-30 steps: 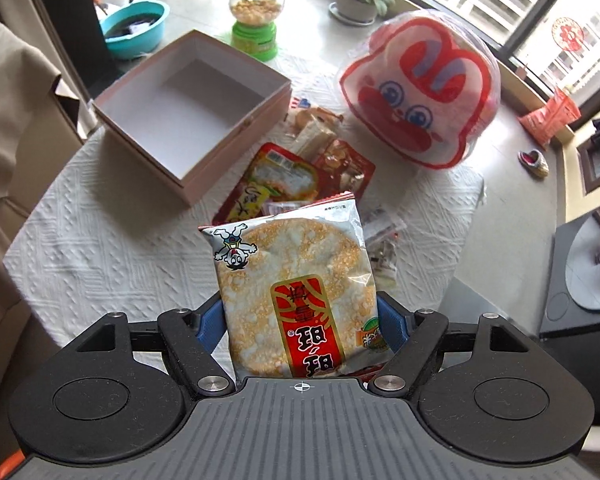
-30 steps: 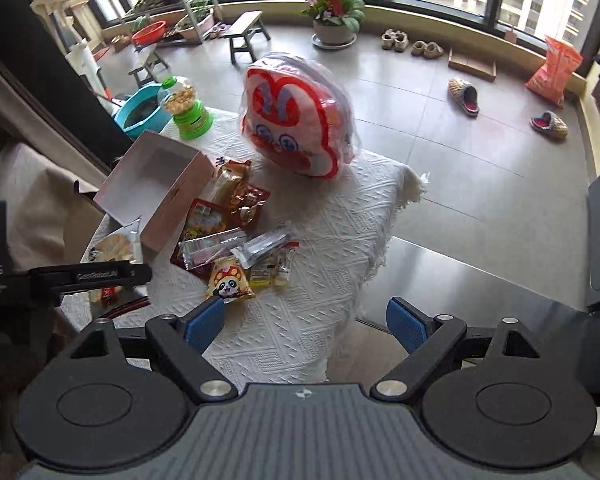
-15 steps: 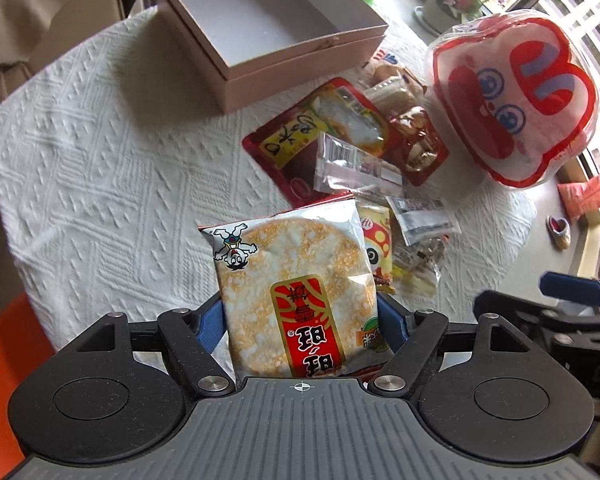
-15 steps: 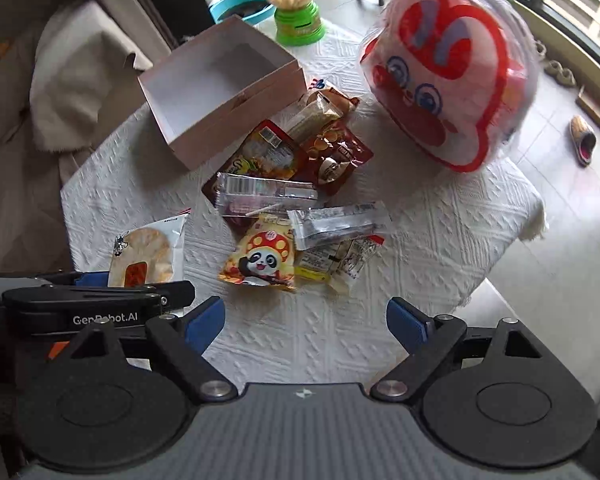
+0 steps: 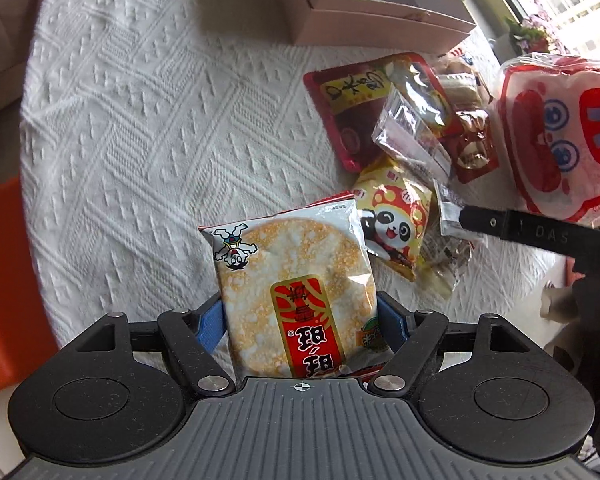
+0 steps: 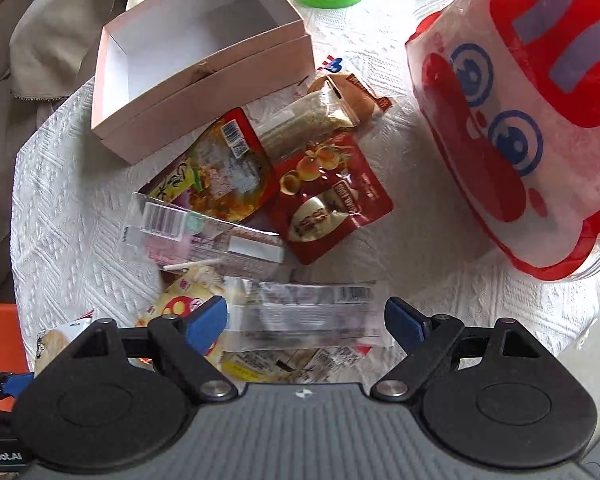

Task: Organize snacks
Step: 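Lift the rice-cracker bag with the left tool while the right tool reaches toward clear packets, then grasp a clear wrapped biscuit packet with the right tool while the left holds the cracker bag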

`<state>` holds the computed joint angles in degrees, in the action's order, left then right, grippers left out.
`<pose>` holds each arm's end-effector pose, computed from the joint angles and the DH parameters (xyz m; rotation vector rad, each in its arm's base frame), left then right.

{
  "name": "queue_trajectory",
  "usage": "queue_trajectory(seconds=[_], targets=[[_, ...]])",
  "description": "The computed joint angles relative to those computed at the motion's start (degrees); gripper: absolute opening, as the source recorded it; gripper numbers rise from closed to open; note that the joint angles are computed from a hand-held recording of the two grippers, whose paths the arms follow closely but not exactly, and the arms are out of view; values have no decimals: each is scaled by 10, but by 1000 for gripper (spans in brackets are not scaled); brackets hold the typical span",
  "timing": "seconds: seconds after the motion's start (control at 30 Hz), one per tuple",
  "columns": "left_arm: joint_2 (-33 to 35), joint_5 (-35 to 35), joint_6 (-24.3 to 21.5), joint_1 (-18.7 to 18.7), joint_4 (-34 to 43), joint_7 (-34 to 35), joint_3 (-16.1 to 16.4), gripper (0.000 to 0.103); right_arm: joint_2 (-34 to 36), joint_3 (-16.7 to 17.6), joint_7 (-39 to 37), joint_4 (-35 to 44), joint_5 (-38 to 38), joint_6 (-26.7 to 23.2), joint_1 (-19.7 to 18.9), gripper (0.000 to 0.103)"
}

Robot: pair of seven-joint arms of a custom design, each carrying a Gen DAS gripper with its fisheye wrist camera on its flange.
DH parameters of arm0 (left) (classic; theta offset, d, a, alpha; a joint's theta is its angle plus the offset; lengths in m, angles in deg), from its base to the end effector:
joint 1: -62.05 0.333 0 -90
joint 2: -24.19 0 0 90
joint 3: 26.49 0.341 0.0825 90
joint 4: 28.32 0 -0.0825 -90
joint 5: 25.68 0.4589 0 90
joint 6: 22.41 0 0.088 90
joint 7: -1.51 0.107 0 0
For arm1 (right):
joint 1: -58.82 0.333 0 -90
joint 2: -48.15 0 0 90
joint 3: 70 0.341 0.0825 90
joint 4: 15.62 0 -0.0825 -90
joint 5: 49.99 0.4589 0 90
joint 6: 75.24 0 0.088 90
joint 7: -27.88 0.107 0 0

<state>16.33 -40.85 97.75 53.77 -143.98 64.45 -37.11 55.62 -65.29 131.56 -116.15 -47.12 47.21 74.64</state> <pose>0.5690 -0.2124 0.5345 2.3628 -1.8347 0.4209 0.6556 0.2452 0.5157 -2.1397 1.9435 -0.0998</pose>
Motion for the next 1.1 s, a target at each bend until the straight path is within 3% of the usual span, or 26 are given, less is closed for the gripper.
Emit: queue_trajectory(seconds=[0.07, 0.17, 0.27, 0.4, 0.63, 0.77, 0.87, 0.9, 0.93, 1.1], targets=[[-3, 6, -1, -1, -8, -39, -6, 81, -24, 0, -49, -37, 33, 13, -9, 86], [-2, 14, -11, -3, -15, -91, -10, 81, -19, 0, -142, -50, 79, -27, -17, 86], [3, 41, -25, -5, -10, -127, -14, 81, -24, 7, -208, -73, 71, 33, -8, 87], [8, 72, -27, -4, 1, -192, -16, 81, 14, 19, -328, -27, 146, 37, -9, 82], [16, 72, -14, -14, 11, -223, -17, 81, 9, 16, -448, -31, 83, 18, -9, 82], [16, 65, -20, -20, 10, -236, -19, 81, 22, 17, -481, -9, 41, -19, 3, 88], [13, 66, -20, -22, 10, -235, -19, 81, 23, 19, -480, 1, 34, -31, 8, 71], [12, 66, -19, -23, 9, -233, -19, 81, 23, 18, -478, 6, 38, -44, 8, 55], [11, 67, -18, -23, 9, -233, -20, 81, 25, 17, -467, 15, 43, -58, 7, 50], [8, 67, -25, -25, 16, -240, -21, 81, 41, 13, -435, 63, 61, -112, 0, 35]])
